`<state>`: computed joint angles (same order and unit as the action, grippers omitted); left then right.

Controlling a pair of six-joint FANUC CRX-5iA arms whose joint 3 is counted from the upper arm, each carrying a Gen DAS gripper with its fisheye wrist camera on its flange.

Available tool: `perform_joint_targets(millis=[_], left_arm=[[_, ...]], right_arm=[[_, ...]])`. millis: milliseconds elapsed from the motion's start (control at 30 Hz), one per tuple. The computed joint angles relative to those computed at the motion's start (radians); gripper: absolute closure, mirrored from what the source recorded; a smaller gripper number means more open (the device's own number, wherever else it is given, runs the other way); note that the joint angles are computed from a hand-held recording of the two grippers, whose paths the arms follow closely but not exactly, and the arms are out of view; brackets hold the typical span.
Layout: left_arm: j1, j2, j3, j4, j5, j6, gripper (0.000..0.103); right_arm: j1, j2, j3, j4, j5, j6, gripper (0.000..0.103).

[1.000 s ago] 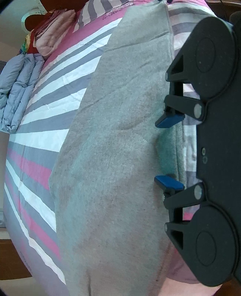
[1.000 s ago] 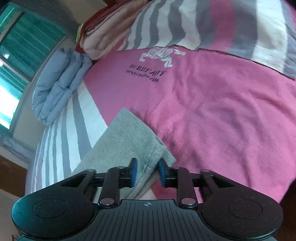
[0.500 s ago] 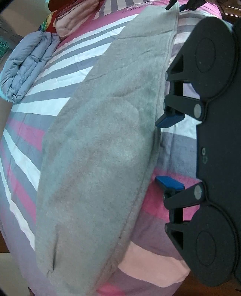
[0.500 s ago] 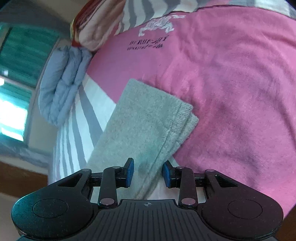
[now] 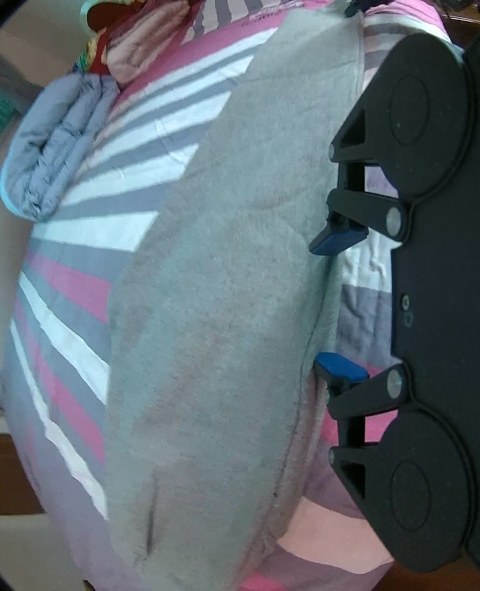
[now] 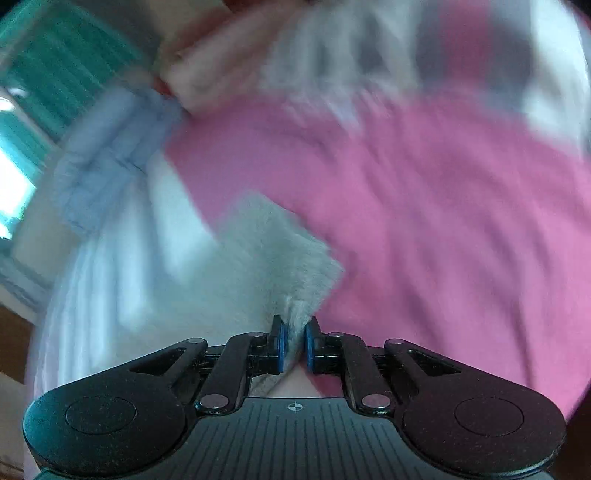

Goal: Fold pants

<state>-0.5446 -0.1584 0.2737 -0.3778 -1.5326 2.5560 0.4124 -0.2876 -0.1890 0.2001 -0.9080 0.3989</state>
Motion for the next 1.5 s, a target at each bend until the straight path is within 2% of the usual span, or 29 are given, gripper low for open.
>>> perform_joint_targets(millis=[33, 100, 133, 167, 200, 233, 367, 500, 533, 567, 600, 767, 867, 1000, 1067, 1133, 1300, 1500], left_arm=[[-0.012, 0.003, 0.014, -0.013, -0.01, -0.009, 0.054], [-0.011, 0.008, 0.024, -0.009, 0.005, -0.012, 0.054], [-0.007, 0.009, 0.026, -0.002, 0.014, -0.009, 0.054], [-0.006, 0.012, 0.03, -0.001, 0.022, -0.006, 0.054], [-0.009, 0.015, 0.035, -0.006, 0.028, -0.007, 0.054], [-0.016, 0.023, 0.047, -0.015, 0.025, -0.01, 0.054], [-0.027, 0.032, 0.067, -0.009, 0.052, -0.042, 0.053], [-0.038, 0.061, 0.09, -0.014, 0.055, -0.055, 0.053], [-0.033, 0.068, 0.093, -0.005, 0.059, -0.058, 0.053], [-0.033, 0.072, 0.096, -0.001, 0.062, -0.057, 0.053], [-0.043, 0.082, 0.11, -0.006, 0.057, -0.051, 0.053], [-0.072, 0.109, 0.158, -0.034, 0.057, -0.099, 0.053], [-0.062, 0.131, 0.172, -0.041, 0.052, -0.107, 0.053], [-0.048, 0.153, 0.173, -0.043, 0.042, -0.116, 0.053], [-0.05, 0.166, 0.175, -0.054, 0.038, -0.124, 0.053], [-0.049, 0.177, 0.17, -0.057, 0.042, -0.136, 0.053], [-0.027, 0.197, 0.143, -0.017, 0.051, -0.155, 0.053], [-0.036, 0.191, 0.105, -0.026, 0.066, -0.168, 0.051]], right_arm=[[0.017, -0.002, -0.003, 0.029, -0.001, -0.006, 0.092], [-0.007, 0.005, 0.035, -0.05, -0.001, 0.037, 0.089], [-0.028, 0.005, 0.052, -0.098, 0.0, 0.047, 0.074], [-0.044, -0.001, 0.056, -0.127, 0.014, 0.055, 0.047], [-0.05, -0.005, 0.056, -0.136, 0.023, 0.059, 0.035], [-0.045, -0.011, 0.046, -0.116, 0.025, 0.037, 0.028], [-0.055, -0.042, 0.013, -0.147, 0.044, -0.043, 0.028], [-0.091, -0.023, 0.057, -0.252, 0.047, -0.029, 0.029], [-0.087, -0.013, 0.068, -0.247, 0.04, -0.021, 0.047], [-0.08, 0.002, 0.085, -0.238, 0.02, -0.018, 0.078], [-0.08, 0.018, 0.1, -0.239, -0.001, -0.024, 0.088], [-0.071, 0.022, 0.073, -0.217, 0.027, -0.05, 0.089], [-0.104, 0.011, 0.051, -0.285, 0.07, -0.028, 0.09], [-0.079, 0.0, 0.002, -0.159, 0.123, -0.152, 0.09], [-0.088, 0.003, 0.009, -0.21, 0.133, -0.137, 0.089], [-0.114, 0.013, 0.037, -0.309, 0.126, -0.045, 0.089], [-0.143, 0.015, 0.049, -0.386, 0.139, -0.028, 0.089], [-0.155, 0.03, 0.058, -0.404, 0.144, 0.002, 0.089]])
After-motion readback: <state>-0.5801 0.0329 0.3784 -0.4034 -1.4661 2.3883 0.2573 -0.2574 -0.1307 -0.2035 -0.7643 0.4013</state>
